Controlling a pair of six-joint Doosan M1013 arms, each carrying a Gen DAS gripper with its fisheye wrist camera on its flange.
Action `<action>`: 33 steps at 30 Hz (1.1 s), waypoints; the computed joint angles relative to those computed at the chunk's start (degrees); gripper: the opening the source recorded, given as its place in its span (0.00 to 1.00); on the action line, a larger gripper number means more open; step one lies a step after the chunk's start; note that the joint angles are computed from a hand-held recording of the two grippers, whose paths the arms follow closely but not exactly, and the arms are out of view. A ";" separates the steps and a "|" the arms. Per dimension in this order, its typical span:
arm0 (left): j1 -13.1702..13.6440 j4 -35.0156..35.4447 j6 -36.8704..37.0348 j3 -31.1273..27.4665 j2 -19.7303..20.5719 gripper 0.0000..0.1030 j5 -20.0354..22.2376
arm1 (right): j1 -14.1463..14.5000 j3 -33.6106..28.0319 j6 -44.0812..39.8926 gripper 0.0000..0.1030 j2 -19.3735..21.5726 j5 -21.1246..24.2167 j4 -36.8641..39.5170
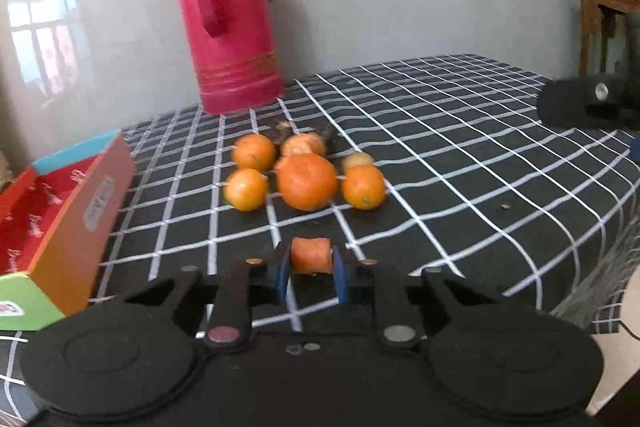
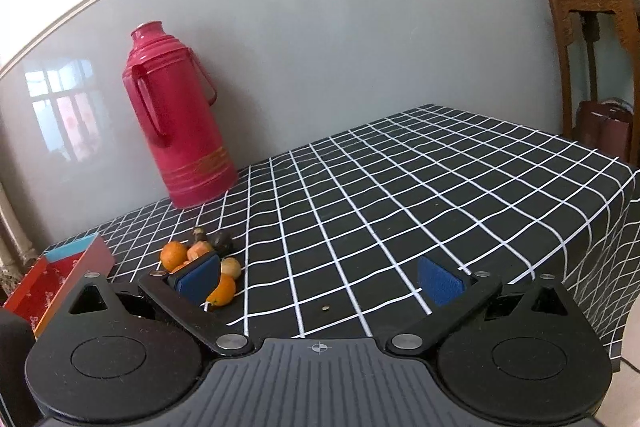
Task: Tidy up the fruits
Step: 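Reach the left tool to the small carrot piece and close on it, then carry the carrot piece with the left tool into the box and open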
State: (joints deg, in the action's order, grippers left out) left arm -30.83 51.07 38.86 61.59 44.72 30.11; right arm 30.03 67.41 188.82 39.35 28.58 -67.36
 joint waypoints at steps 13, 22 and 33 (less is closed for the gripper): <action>2.69 17.71 -19.06 -1.16 -0.65 0.12 14.51 | 0.82 -4.05 -9.68 1.00 2.30 -2.13 7.14; 6.00 6.32 -16.26 -6.33 1.47 0.13 26.30 | 1.51 -9.58 -23.24 1.00 5.56 -2.64 16.00; 6.82 2.50 -18.66 -4.19 -0.53 0.32 25.24 | 1.05 -15.32 -40.56 1.00 8.95 -2.45 29.76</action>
State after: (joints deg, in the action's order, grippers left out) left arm -24.01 53.57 20.20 57.40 44.19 55.35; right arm 31.08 52.10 148.25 48.30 26.13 -37.59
